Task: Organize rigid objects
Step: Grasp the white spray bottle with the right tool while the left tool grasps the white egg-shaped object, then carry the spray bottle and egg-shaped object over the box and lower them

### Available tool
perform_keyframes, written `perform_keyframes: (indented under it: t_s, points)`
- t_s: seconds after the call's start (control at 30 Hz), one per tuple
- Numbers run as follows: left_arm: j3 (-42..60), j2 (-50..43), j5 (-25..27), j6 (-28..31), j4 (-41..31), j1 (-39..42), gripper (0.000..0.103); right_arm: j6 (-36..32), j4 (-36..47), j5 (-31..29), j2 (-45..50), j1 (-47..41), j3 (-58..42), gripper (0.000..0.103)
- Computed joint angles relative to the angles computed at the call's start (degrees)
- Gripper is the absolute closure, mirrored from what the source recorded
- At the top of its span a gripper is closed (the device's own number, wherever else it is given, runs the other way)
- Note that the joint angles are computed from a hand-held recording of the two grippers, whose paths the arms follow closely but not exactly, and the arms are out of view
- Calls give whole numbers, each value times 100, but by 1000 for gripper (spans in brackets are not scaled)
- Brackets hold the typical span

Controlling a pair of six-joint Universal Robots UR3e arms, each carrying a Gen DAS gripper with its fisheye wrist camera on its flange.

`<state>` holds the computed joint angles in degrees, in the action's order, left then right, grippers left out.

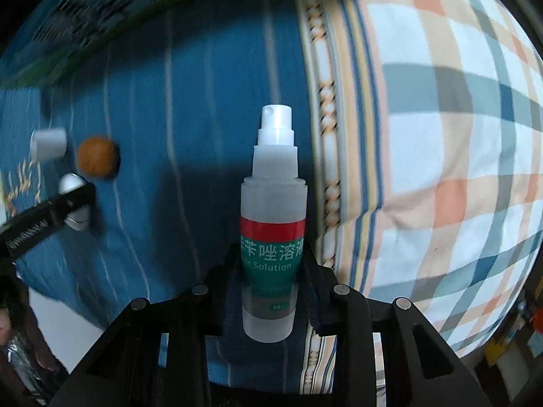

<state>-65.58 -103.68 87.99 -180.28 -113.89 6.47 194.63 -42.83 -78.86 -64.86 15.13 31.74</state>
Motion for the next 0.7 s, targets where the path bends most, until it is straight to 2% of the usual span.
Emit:
perform_keyframes:
  t_s: [0.03, 0.1, 0.13, 0.23, 0.27, 0.33, 0.37, 0.4, 0.43, 0.5, 0.6, 0.7]
  points:
    - [-168, 140, -17, 16, 156, 8, 52, -46, -61, 39, -21, -33, 120, 67]
    - [-348, 281, -121, 103, 180, 53, 41, 40, -232, 101, -147, -72, 456, 66]
    - [-346, 279, -206, 146, 148, 59, 39, 42, -241, 106, -111, -103, 417, 66]
    - [-262, 227, -24, 223, 91, -109, 39, 45, -112, 128, 47, -81, 180, 60]
    - [-98, 103, 23, 126, 64, -275, 39, -39, -167, 101, -73, -134, 407, 58]
    - [-29, 70, 133, -24, 105, -513, 40, -62, -175, -38, 200, -61, 183, 58]
    - [181, -1, 132, -194, 25, -684, 46, -18, -43, -140, 377, 39, -107, 60]
    - [264, -61, 139, -252, 48, -737, 57, 39, 62, -283, 519, 137, -349, 63]
    - [328, -55, 140, -322, 28, -809, 56, 165, 122, -415, 685, 330, -588, 67]
    - [645, -152, 230, -532, -155, -1038, 56, 337, -38, -528, 735, 629, -561, 67]
    - [762, -98, 213, -776, -307, -1230, 56, 538, -606, -609, 352, 925, 149, 68]
    - [654, 142, 105, -944, -363, -1284, 56, 646, -928, -419, -72, 943, 793, 68]
